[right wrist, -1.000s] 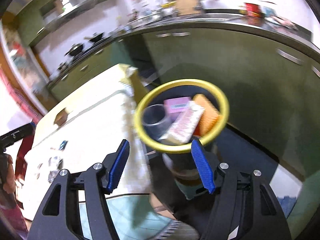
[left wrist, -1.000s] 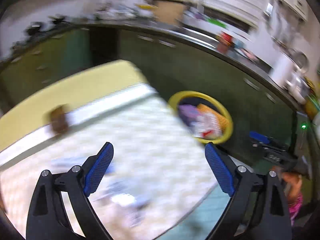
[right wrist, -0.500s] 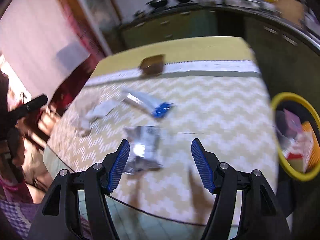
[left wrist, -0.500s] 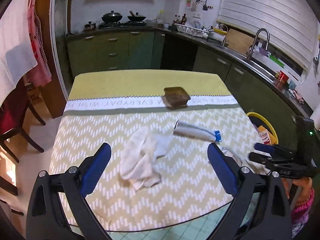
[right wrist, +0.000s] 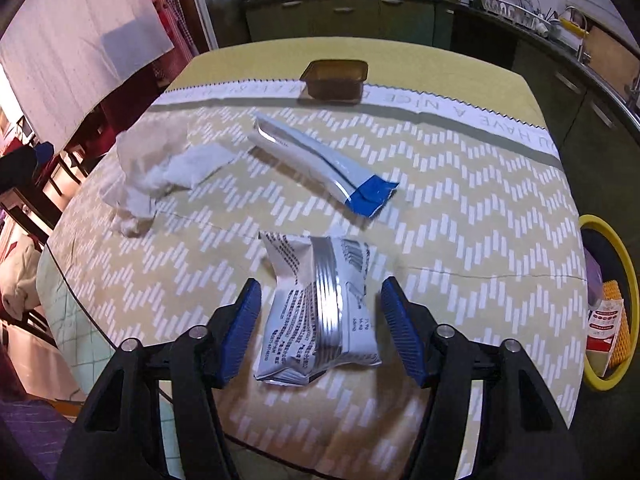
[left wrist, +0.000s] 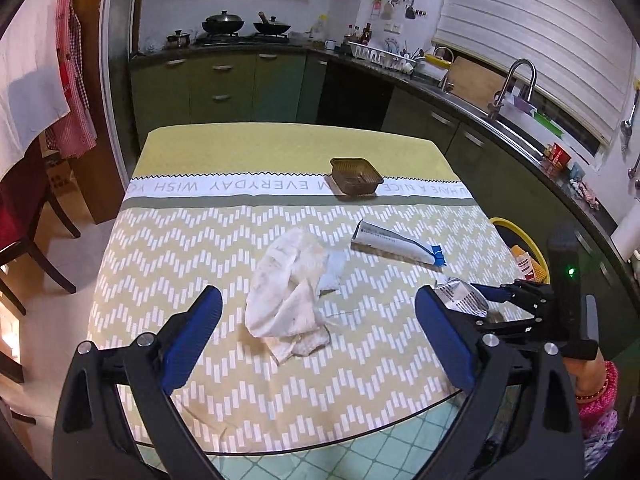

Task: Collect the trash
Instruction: 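Grasp the silver snack wrapper with the right gripper, then carry the snack wrapper with the right gripper into the bin and release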

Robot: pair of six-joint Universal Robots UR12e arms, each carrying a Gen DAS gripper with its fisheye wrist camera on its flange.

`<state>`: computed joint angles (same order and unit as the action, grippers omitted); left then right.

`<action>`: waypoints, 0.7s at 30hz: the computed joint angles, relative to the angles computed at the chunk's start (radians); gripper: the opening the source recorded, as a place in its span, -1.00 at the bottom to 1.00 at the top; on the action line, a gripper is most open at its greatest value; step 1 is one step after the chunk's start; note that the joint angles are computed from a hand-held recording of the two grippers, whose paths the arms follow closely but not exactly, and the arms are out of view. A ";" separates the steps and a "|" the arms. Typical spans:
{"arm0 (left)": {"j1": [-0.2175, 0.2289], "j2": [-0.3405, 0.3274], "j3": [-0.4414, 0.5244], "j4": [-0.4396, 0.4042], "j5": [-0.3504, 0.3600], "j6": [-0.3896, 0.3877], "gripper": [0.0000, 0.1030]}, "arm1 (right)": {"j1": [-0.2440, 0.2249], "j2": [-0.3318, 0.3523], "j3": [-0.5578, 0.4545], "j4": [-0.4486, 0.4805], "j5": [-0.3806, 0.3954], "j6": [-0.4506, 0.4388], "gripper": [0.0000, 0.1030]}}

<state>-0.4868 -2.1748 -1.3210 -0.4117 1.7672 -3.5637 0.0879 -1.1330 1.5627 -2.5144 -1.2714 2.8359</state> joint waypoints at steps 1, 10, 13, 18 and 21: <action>0.000 -0.001 0.000 -0.001 -0.001 -0.001 0.79 | 0.001 0.001 0.000 0.000 -0.005 -0.003 0.10; -0.003 -0.006 0.007 -0.009 -0.006 -0.001 0.79 | -0.004 -0.004 0.012 -0.028 0.001 0.002 -0.11; -0.004 -0.006 0.006 -0.005 -0.003 0.001 0.79 | -0.011 -0.018 0.029 -0.045 0.025 0.009 -0.11; -0.006 -0.007 0.009 -0.007 -0.004 0.008 0.79 | -0.028 -0.049 0.058 -0.068 0.069 0.020 -0.11; -0.007 -0.008 0.009 -0.005 -0.006 0.011 0.79 | -0.041 -0.068 0.074 -0.077 0.092 0.030 -0.11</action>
